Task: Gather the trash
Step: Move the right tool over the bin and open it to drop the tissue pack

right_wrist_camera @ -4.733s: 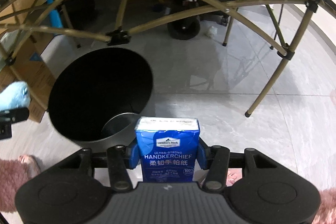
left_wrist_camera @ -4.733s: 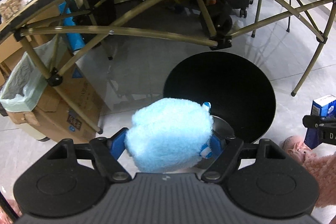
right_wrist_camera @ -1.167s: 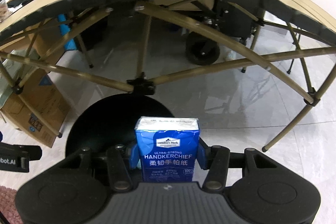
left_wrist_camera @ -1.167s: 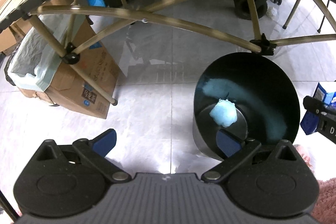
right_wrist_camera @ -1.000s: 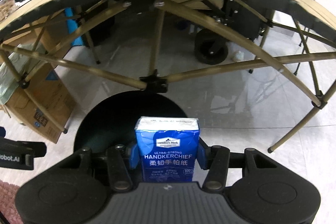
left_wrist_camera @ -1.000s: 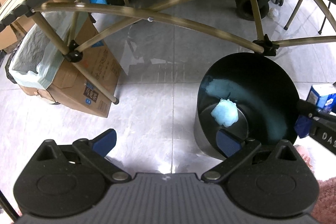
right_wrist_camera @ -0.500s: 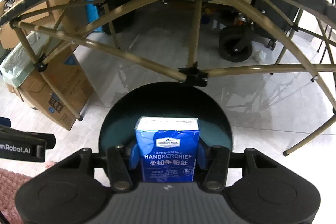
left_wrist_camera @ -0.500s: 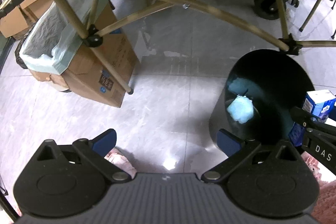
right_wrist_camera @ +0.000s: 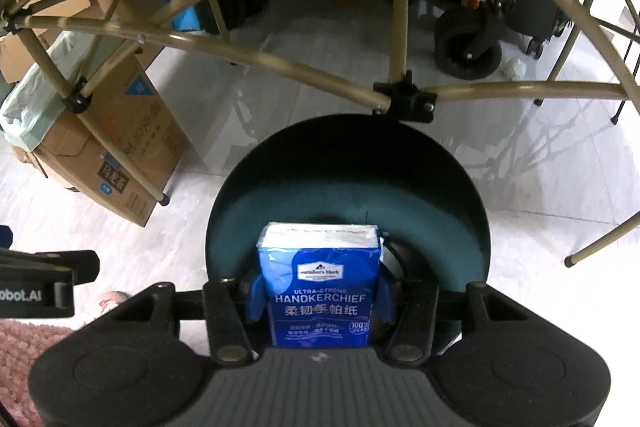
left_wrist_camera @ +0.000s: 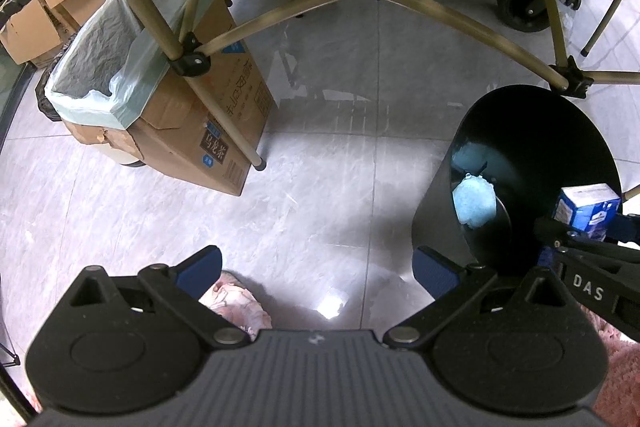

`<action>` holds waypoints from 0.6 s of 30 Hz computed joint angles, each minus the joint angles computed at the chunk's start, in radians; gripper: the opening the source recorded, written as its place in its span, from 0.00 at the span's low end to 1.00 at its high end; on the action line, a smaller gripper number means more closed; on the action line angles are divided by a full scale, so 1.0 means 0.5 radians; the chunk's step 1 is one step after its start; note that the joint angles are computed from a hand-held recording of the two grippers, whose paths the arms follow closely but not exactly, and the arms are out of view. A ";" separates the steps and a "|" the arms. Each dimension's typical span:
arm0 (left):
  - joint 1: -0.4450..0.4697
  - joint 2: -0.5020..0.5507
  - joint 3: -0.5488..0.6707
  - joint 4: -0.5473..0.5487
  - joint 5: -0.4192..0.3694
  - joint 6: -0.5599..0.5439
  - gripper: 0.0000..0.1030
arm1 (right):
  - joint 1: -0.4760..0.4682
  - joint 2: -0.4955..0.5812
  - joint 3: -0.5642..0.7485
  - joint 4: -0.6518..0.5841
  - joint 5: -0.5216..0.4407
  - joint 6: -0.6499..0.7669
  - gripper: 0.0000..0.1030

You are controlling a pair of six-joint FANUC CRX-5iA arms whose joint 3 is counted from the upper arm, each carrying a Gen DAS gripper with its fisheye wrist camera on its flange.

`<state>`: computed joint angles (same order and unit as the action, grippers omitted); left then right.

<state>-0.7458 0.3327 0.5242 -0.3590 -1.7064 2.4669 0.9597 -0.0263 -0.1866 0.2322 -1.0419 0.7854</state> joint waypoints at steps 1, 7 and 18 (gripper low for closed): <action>0.000 0.001 0.002 -0.001 -0.001 0.001 1.00 | 0.002 0.005 0.001 -0.001 -0.001 -0.001 0.50; -0.001 0.001 -0.002 -0.001 -0.007 0.005 1.00 | 0.009 0.011 -0.006 0.024 0.005 -0.028 0.50; -0.002 0.008 0.001 -0.003 -0.016 0.001 1.00 | 0.018 0.022 -0.015 0.108 -0.036 -0.122 1.00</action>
<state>-0.7469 0.3367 0.5249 -0.3607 -1.7141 2.4674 0.9685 -0.0151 -0.1941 0.2864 -1.0600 0.7242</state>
